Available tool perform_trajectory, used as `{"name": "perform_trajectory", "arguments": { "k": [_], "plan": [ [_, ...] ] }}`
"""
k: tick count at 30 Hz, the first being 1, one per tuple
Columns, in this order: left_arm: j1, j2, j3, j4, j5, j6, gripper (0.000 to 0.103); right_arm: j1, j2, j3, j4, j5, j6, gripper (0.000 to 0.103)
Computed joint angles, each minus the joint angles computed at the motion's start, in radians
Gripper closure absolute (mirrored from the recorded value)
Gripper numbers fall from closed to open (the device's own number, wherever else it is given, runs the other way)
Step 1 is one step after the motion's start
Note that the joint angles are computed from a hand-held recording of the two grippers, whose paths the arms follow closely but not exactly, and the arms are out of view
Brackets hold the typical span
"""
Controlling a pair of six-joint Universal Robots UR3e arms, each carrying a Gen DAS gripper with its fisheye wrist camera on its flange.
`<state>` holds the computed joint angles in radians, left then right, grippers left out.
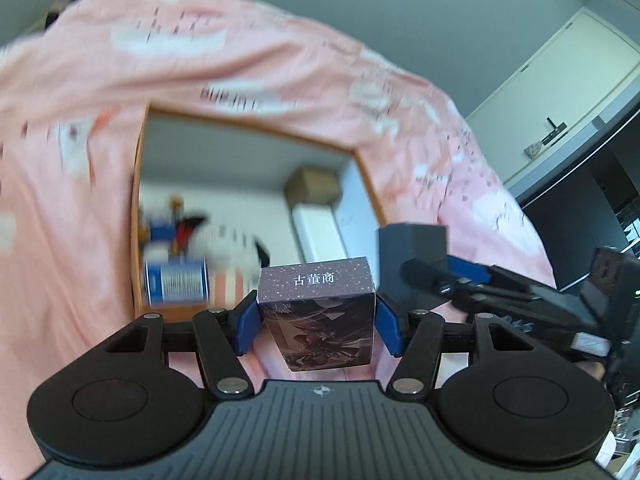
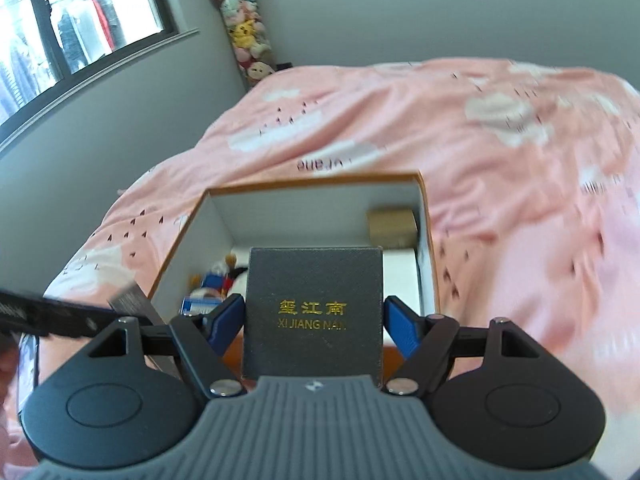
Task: Organize objects
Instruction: 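Lift the black box and card deck and carry them over the orange box, then lower the black box and card deck into the orange box and open both tools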
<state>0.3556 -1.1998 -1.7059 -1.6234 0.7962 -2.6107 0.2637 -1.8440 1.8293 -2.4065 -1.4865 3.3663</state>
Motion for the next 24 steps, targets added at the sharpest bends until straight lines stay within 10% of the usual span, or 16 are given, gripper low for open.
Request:
{"name": "perform_trajectory", "arguments": {
  "k": [9,24],
  "plan": [
    [-0.176,-0.398,0.345,0.214,0.132,-0.201,0.035,-0.038,0.338,-0.211,-0.09,0.048,-0.077,0.027],
    [-0.301,-0.889,0.816,0.202,0.322,-0.322,0.035,-0.014,0.832,-0.704,0.078,0.035,-0.138,0.027]
  ]
}}
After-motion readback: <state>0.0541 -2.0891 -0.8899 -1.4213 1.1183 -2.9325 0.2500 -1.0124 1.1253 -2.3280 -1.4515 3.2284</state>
